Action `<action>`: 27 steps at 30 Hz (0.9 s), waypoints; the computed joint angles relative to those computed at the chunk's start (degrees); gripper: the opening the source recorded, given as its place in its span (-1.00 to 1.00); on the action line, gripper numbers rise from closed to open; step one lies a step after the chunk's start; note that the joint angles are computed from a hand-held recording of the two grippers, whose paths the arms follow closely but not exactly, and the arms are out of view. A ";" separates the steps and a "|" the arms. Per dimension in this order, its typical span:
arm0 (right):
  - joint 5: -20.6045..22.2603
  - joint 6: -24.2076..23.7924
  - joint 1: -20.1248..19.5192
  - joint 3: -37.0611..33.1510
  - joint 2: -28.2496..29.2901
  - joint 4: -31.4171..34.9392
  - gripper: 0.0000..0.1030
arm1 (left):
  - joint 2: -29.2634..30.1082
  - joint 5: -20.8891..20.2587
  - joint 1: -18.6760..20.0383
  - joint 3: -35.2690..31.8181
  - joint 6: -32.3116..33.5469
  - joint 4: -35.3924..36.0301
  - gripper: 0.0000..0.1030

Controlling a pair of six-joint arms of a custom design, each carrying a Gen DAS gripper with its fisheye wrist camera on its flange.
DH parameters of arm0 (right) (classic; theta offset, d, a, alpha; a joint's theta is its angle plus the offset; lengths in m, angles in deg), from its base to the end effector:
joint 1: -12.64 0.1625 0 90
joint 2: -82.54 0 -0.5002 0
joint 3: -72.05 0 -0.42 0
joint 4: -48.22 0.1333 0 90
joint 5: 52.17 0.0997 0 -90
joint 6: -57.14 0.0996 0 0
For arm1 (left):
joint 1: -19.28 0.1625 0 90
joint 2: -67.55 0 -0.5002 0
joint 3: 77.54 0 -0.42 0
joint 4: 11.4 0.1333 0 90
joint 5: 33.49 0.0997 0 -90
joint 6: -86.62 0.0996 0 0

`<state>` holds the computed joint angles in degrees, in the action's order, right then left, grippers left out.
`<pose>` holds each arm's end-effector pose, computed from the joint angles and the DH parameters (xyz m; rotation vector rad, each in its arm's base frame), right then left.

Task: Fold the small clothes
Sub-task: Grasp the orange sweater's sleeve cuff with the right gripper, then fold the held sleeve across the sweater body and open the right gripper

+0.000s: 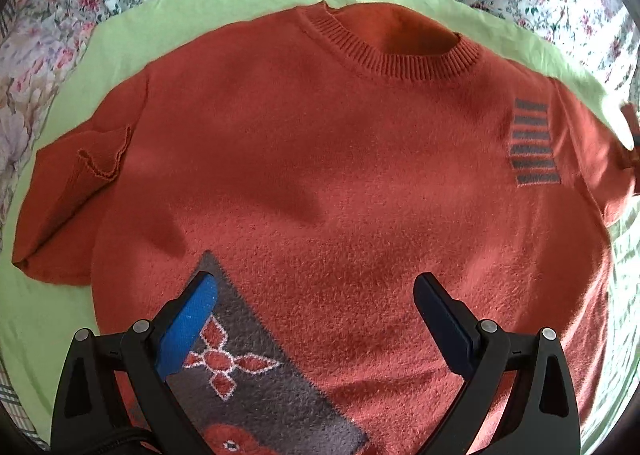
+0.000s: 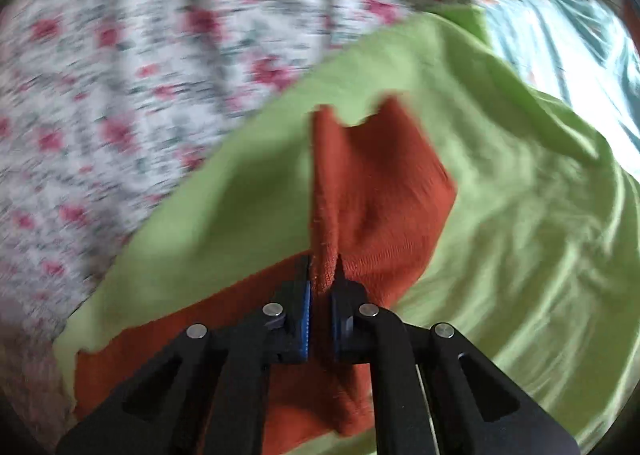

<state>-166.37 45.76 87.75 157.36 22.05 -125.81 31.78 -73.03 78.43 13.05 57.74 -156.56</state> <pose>-0.1051 -0.7550 0.4606 -0.3461 -2.2616 1.1460 -0.2031 -0.7498 0.0488 0.0367 2.3225 -0.5510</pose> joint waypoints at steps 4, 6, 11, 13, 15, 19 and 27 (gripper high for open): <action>7.78 -3.01 3.30 5.46 -0.04 -0.60 -0.85 | -2.54 -1.63 0.57 3.42 1.25 -3.85 0.92; 12.76 -3.24 5.01 7.97 0.99 -0.25 -0.85 | -4.12 -1.92 0.69 5.53 1.66 -5.20 0.92; 20.86 -0.94 8.02 10.86 6.33 1.86 -0.86 | -8.03 -3.39 0.73 10.91 0.93 -8.48 0.92; 22.57 -0.40 9.43 10.55 9.40 2.63 -0.86 | -9.47 -4.17 0.80 12.62 0.47 -9.71 0.92; 24.35 -0.02 10.48 9.87 12.47 3.65 -0.86 | -10.88 -4.46 0.78 14.48 0.08 -10.62 0.92; 26.43 -0.51 12.10 8.20 17.07 6.81 -0.86 | -12.92 -5.27 0.85 17.15 -0.05 -12.77 0.92; 22.69 3.11 12.80 6.76 21.66 16.13 -0.28 | -13.36 -11.87 2.86 16.68 0.72 -14.04 0.92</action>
